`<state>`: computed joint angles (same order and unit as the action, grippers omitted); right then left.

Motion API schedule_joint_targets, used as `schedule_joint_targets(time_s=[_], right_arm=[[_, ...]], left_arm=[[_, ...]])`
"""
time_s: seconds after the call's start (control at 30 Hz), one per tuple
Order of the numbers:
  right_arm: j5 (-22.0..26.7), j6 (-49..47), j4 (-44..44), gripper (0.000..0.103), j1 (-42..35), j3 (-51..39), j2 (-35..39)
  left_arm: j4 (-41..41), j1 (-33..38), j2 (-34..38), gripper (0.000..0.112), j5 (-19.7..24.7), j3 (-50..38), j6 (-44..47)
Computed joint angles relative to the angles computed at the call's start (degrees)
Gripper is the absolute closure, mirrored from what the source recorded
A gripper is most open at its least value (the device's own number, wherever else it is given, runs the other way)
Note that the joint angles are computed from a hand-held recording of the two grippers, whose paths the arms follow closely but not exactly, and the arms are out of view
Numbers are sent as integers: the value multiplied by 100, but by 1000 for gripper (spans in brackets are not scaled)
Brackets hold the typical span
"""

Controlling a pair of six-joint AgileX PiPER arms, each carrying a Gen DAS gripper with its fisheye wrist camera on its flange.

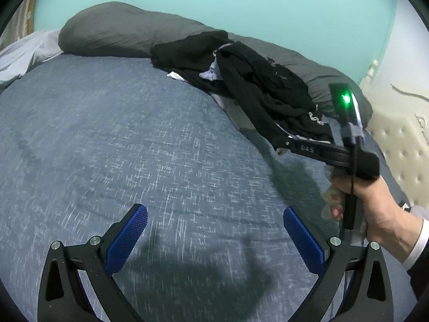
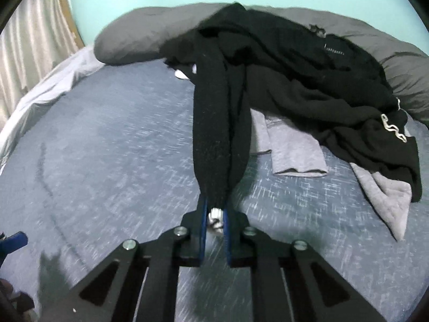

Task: Fold clothes
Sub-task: 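Pull the held sweatpants cuff with the right tool to straighten the leg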

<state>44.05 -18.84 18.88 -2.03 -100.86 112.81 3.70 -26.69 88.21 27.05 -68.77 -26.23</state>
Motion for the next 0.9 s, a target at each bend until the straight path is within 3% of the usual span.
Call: schedule_joint_targets(time_s=[0.27, 0.43, 0.63, 0.9], right_arm=[[-168, -978, 1057, 94, -210, 1924, -1716], [83, -1297, 1420, 94, -425, 2855, -2788], [698, -1459, 1698, 94, -747, 3636, -4103], [1775, -1503, 1812, 94, -1245, 4358, -5695]], left_arm=[[1105, -640, -970, 9, 405, 618, -1319], [1590, -1094, -1527, 9, 640, 1000, -2016], [2040, -1731, -2033, 9, 1044, 1217, -2873], [2974, -2898, -2433, 9, 2163, 1046, -3906]])
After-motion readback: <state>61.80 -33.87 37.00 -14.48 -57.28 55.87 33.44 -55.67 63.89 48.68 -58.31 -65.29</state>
